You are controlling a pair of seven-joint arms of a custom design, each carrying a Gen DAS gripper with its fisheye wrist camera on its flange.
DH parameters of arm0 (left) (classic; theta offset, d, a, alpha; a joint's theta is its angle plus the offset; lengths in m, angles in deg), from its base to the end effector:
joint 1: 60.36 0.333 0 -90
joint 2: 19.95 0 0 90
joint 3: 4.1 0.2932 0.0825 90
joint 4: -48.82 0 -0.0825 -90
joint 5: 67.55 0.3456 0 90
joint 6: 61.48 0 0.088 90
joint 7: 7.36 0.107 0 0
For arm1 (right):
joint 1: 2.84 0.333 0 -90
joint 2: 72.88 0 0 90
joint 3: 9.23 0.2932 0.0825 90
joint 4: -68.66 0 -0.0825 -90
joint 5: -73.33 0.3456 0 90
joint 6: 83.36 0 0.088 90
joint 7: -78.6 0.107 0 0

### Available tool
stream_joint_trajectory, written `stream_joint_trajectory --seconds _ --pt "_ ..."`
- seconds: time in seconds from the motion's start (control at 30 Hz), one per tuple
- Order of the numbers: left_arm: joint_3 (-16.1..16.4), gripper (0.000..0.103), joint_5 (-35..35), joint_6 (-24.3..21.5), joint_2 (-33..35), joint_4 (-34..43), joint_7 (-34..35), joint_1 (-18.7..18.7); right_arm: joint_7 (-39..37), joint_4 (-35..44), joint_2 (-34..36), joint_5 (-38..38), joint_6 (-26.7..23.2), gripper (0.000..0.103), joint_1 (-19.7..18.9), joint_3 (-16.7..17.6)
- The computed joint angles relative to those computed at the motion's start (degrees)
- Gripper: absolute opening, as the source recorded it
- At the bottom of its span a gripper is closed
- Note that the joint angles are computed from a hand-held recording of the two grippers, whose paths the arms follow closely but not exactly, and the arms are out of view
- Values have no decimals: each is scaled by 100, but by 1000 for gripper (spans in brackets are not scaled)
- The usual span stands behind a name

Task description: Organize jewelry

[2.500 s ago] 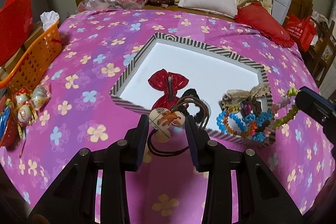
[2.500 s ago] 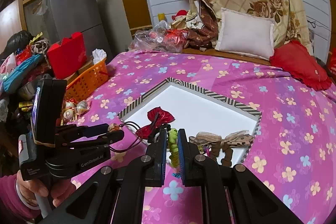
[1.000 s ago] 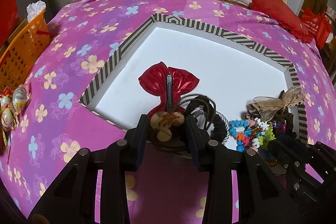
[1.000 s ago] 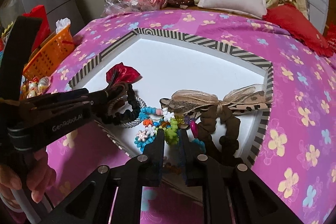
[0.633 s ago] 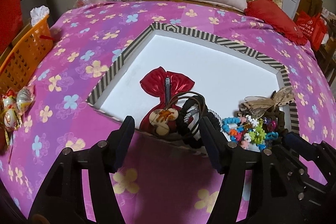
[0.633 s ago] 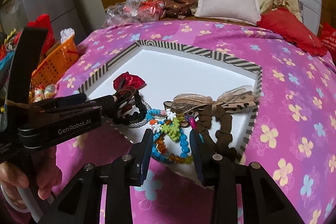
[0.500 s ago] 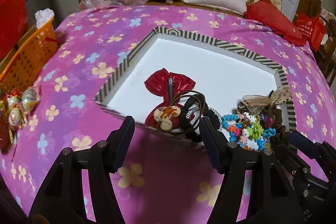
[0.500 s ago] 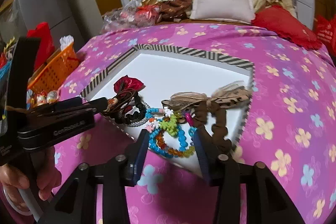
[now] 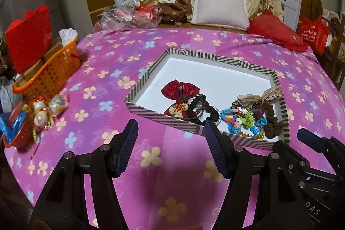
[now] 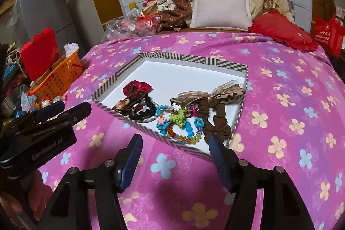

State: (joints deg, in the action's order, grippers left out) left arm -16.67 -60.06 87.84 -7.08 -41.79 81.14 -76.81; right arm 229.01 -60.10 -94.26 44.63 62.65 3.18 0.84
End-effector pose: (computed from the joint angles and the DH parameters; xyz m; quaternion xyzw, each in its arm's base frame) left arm 0.5640 -0.2978 0.5917 -0.4539 0.7997 -0.3245 0.2216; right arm 0.4384 0.1436 0.5781 -0.4942 0.7784 -0.2643 0.2827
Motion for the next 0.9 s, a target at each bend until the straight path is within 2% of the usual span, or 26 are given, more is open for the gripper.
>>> stream_joint_trajectory --seconds 0.2,0.53,0.9 --pt "-8 64 -170 70 -409 -426 -5 103 226 21 -146 -147 -190 69 11 172" --pt "-17 64 -181 315 -929 -1035 -8 202 244 152 -216 -142 -515 70 185 231" --pt "-12 64 -140 414 -1184 -1287 -90 281 248 153 -277 -76 -676 72 301 253"
